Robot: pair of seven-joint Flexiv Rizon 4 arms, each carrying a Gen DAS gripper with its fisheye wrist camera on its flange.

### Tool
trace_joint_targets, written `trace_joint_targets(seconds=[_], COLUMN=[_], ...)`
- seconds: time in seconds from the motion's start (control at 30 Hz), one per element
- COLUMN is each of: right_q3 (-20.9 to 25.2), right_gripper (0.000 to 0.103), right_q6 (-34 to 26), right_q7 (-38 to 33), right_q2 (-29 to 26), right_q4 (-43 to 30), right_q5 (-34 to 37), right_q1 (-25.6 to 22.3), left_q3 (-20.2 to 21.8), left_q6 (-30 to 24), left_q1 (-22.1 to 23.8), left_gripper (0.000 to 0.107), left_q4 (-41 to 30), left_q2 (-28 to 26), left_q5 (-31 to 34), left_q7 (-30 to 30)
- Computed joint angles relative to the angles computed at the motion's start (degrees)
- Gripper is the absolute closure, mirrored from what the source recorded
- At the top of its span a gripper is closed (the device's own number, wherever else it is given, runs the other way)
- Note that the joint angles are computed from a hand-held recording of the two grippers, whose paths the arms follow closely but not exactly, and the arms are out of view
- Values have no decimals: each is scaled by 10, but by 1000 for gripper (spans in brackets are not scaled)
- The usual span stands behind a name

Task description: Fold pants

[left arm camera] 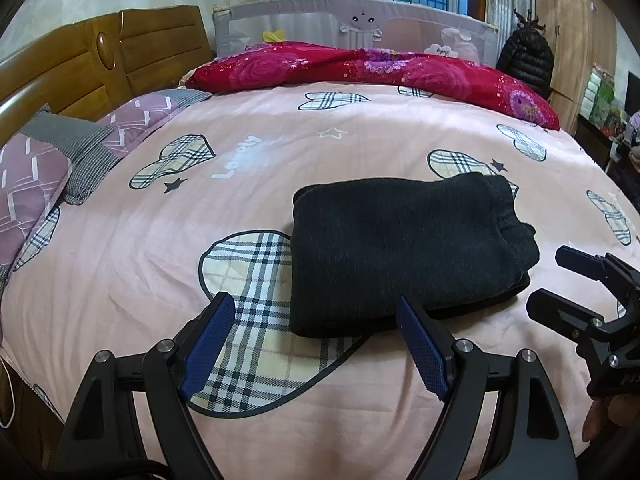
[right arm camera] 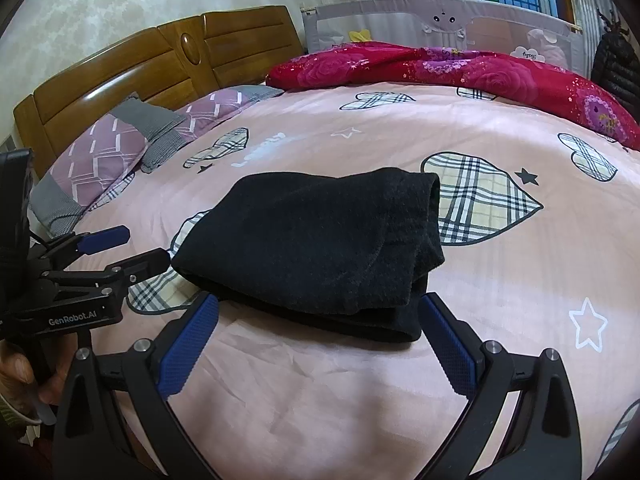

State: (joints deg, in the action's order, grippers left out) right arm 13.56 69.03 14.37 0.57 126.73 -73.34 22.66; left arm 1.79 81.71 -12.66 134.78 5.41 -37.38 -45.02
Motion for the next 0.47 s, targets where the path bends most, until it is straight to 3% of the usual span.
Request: trace_joint_targets(seconds=[0.2,0.47], right_q3=[-1,-9], right_gripper=[3,3], right_q6=[0,20], right_q7=[20,53], right_q2=[2,5], right_q4=[-2,0], right_q5=[-21,-57], right_q1=[-2,-16], left_q3=[-4,-11], left_q6=[20,8], left_q1=[-12,1], left_gripper=[24,24], left_q4=[-4,-15], left_q2=[-3,-7], left_q5=[-21,39], left_q7=[11,-38])
